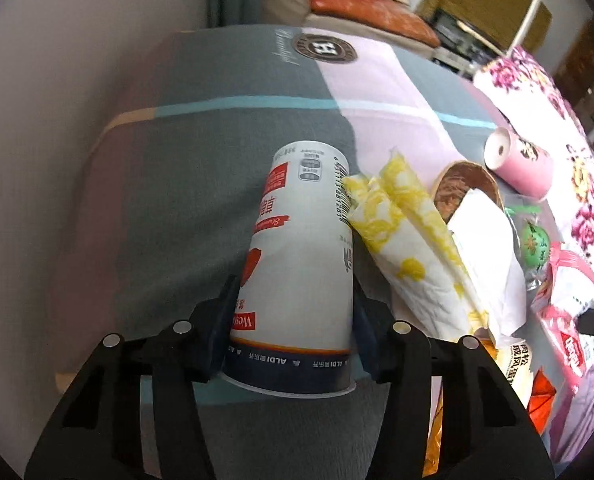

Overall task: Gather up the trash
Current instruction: 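Grasp the white paper cup with the left tool while the right tool grasps the pink snack wrapper, then carry the paper cup and pink wrapper over the teal wastebasket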

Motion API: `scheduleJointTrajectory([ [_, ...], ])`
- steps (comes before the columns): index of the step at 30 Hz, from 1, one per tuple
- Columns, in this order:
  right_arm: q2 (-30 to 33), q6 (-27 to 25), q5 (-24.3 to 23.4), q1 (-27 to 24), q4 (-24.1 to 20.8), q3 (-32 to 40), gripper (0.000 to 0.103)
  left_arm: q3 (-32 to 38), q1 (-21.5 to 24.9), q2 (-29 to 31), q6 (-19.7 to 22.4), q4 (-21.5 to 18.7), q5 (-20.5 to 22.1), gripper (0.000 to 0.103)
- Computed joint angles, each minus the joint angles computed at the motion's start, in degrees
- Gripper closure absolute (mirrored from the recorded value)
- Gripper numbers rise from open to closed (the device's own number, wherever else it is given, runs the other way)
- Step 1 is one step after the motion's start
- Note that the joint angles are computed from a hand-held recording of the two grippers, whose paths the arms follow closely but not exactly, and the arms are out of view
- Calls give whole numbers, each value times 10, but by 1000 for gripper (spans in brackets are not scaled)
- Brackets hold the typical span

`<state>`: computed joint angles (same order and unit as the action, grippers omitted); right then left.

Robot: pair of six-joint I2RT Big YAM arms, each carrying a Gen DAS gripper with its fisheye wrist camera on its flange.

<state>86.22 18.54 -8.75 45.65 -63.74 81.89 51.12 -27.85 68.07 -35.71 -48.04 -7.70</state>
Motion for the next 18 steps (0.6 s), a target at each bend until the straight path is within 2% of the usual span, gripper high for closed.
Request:
scheduleJointTrajectory([
  [6, -16, -1, -15, -10, 27, -25, 78, -29, -9, -73, -63, -28, -27, 50],
  [11, -37, 2, -25, -22, 51, -46, 78, -23, -54, -122, -99, -57, -45, 50],
  [14, -60, 11, -28, -35, 65, -63, 78, 2, -87, -112, -102, -61, -53, 50],
  [18, -96, 20, -31, -58, 78, -89, 78, 44, -126, -69, -94, -54, -62, 50],
])
